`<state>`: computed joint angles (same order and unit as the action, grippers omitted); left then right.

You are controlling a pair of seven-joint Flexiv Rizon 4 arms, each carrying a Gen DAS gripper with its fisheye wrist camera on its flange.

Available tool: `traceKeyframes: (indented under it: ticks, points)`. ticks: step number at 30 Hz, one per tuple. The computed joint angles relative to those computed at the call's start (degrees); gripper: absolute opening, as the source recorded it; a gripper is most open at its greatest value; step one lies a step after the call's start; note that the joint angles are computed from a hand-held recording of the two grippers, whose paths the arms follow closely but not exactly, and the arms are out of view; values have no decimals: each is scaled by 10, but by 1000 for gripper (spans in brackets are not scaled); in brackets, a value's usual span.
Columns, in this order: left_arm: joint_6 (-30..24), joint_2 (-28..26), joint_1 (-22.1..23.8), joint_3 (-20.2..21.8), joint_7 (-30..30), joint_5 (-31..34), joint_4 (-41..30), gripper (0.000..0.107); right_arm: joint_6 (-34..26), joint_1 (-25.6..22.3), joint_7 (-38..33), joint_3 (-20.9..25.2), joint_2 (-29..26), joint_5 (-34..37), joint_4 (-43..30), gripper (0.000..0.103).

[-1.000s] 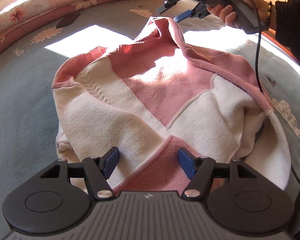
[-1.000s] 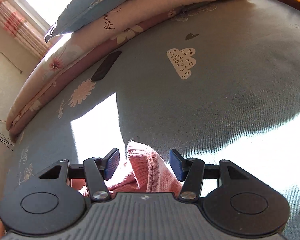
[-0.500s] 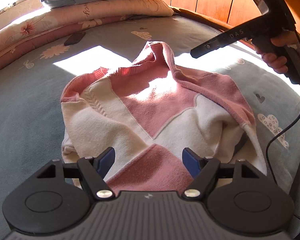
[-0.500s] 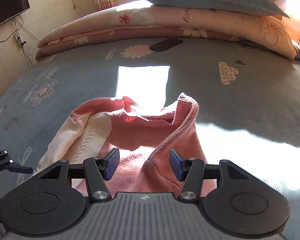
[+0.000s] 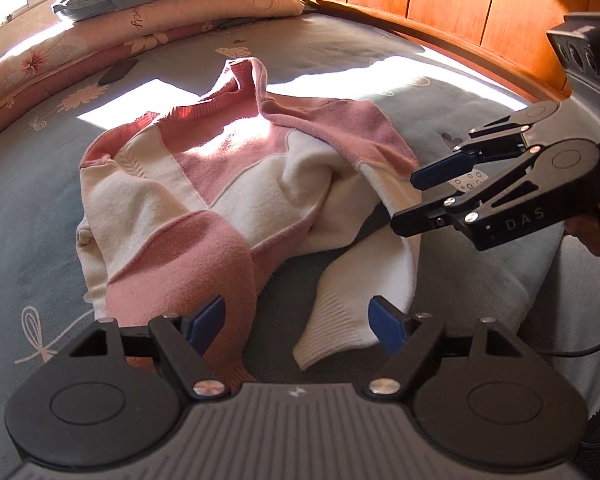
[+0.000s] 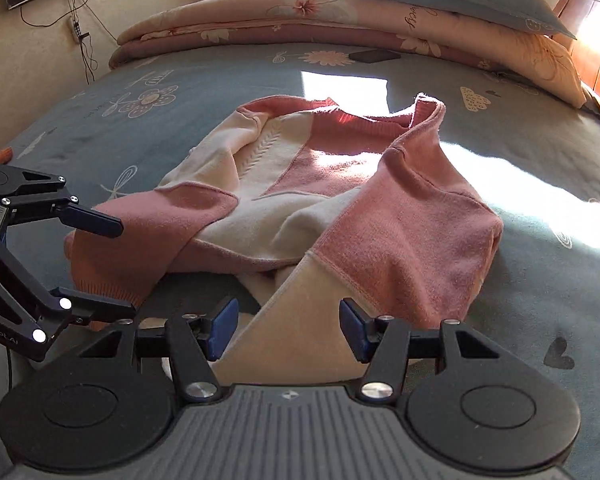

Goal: Fold clothes

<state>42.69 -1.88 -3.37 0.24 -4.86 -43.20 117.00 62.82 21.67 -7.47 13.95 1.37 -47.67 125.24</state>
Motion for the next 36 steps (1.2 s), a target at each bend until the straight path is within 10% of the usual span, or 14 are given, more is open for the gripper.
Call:
traceKeyframes:
  ticks: [11,29,36]
  points:
    - [90,49,-25,12,37,-31,106,79,36,6,289,2,-9,-121,41,61]
    - [133,56,-65,8,-43,-127,138,90,60,-25,449,6,36,-249,83,67]
    - [184,46,-73,-1,30,-152,153,90,50,-26,461,-6,8,-272,48,67]
